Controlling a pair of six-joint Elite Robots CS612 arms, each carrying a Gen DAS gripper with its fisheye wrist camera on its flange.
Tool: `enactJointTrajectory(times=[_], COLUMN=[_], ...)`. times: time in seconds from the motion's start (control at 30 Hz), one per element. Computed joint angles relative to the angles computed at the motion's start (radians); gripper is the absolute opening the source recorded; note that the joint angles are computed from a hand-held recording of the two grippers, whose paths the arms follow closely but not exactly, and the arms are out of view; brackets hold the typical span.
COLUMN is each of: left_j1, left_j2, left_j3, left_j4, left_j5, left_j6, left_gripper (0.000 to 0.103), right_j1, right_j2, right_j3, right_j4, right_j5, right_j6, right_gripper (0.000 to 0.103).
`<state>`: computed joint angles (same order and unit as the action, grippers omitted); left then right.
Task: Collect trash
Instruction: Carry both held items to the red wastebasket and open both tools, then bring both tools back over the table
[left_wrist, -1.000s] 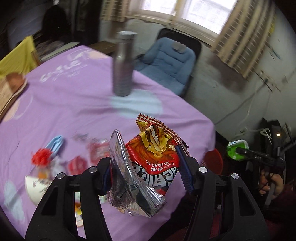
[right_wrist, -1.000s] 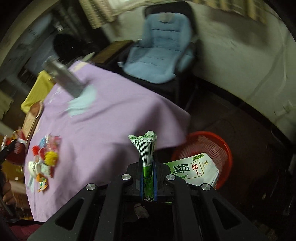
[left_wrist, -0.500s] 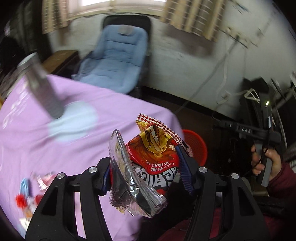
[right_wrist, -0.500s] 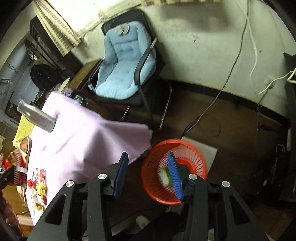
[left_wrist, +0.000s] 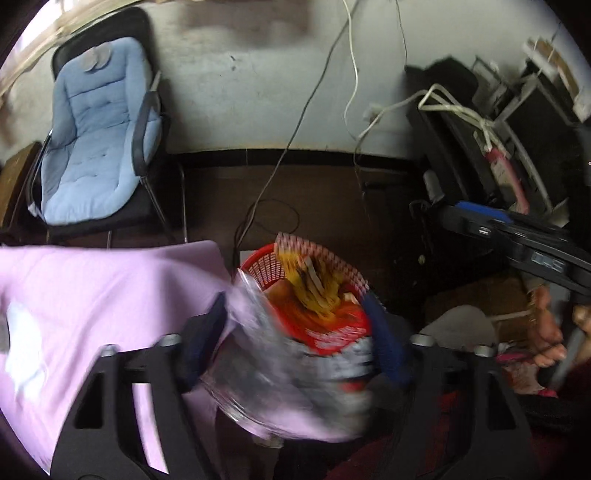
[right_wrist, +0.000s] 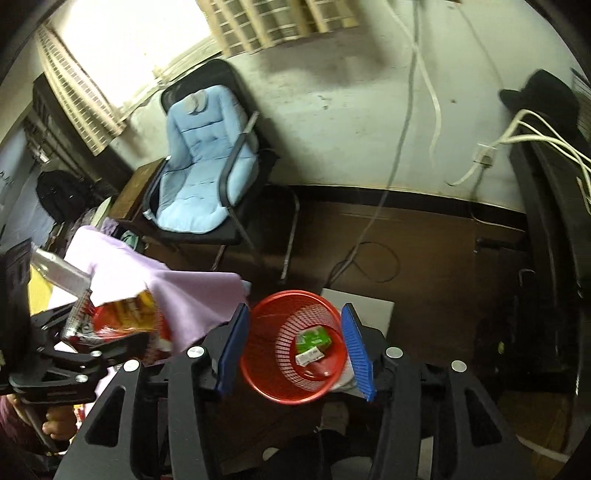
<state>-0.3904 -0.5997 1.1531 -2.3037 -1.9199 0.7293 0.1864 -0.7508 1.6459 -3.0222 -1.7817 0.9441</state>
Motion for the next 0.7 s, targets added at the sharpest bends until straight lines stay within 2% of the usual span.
enactJointTrajectory(times=[0.13, 0.3, 0.53, 0.7], left_j1=[-0.023, -0.011, 0.043, 0.094], left_j2=[0.000, -0.007, -0.005, -0.014], left_j3=[0.015, 0.026, 0.001, 0.011], left_j4=[-0.042, -0.095, -0.140, -0.200], left_j5=[0.043, 0.047, 0.042, 0.074], left_j6=[0.004, -0.011, -0.137, -0.256], left_gripper=[0.090, 0.091, 0.092, 0.092], right_j1=[0.003, 0.002, 0.004, 0.022], right_j2=[-0.011, -0.007, 0.026, 0.075], right_j3=[0.032, 0.034, -0.056, -0.192], right_j4=[-0.014, -0.032, -0.026, 0.018], right_j5=[-0.018, -0.016, 0.038, 0.101], right_j6=[0.051, 0.073, -0.031, -0.172], right_gripper=[0.052, 0.052, 0.057, 0.060])
